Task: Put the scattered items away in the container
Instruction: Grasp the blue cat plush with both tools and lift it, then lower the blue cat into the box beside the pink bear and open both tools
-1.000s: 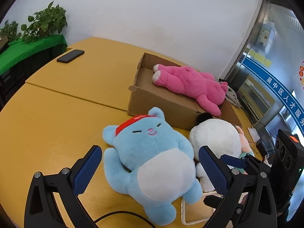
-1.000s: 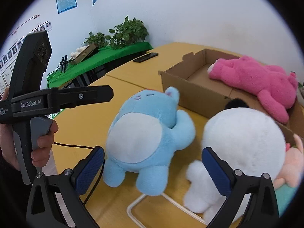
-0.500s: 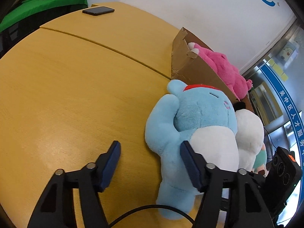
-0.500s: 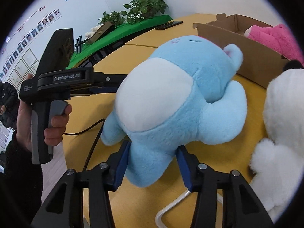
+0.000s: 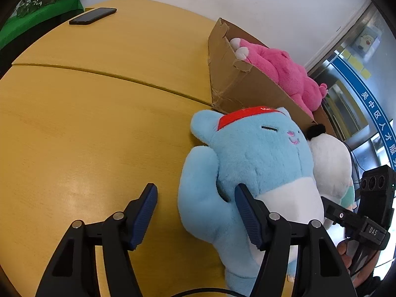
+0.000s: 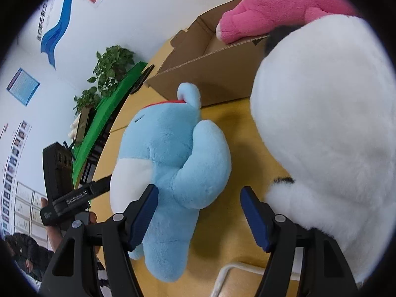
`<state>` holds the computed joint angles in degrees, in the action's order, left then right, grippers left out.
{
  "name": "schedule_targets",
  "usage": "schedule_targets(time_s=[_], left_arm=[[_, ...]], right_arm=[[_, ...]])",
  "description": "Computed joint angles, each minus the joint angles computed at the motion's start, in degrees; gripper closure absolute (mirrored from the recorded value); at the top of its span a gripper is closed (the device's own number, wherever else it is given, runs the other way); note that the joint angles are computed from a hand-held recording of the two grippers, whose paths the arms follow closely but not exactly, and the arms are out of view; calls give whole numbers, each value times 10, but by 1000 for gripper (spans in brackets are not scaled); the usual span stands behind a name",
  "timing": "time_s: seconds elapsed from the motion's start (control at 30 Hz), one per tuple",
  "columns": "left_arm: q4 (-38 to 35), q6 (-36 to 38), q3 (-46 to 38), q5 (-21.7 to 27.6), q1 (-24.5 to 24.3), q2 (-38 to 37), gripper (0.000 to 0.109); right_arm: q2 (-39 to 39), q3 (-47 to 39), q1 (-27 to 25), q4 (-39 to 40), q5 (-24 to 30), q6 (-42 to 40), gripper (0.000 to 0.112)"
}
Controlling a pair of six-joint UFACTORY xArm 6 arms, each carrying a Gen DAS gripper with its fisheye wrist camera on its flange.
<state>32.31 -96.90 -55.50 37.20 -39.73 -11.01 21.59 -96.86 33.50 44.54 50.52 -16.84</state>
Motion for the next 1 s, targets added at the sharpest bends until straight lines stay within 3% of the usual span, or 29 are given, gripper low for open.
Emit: schedule_targets(time_s=[0.1, 0.27, 0.5, 0.53, 0.67, 0.7, 0.8, 1.0], left_arm=[[-17, 19, -6, 0, 2, 10, 81], [-36, 47, 1, -11, 11, 4, 83], [-43, 84, 3, 7, 12, -3, 83], [-42, 86, 2, 9, 12, -2, 83], [-28, 84, -9, 18, 7, 2, 86], [-20, 80, -13, 21, 4, 2, 87], [-2, 71, -31, 44, -6, 3, 92], [35, 99, -133, 135, -26, 36, 96]], right_arm=[[19, -18, 4, 0, -17, 32, 51], [34, -42, -5, 26, 18, 38, 51], [108, -143, 3, -9, 28, 94, 51], [121, -160, 6, -17, 28, 104, 53], [138, -183, 17, -50, 16, 95, 81], [136, -180, 19, -62, 13, 93, 82], [120, -157, 22, -86, 3, 80, 86], [62, -94, 31, -107, -41, 27, 91]])
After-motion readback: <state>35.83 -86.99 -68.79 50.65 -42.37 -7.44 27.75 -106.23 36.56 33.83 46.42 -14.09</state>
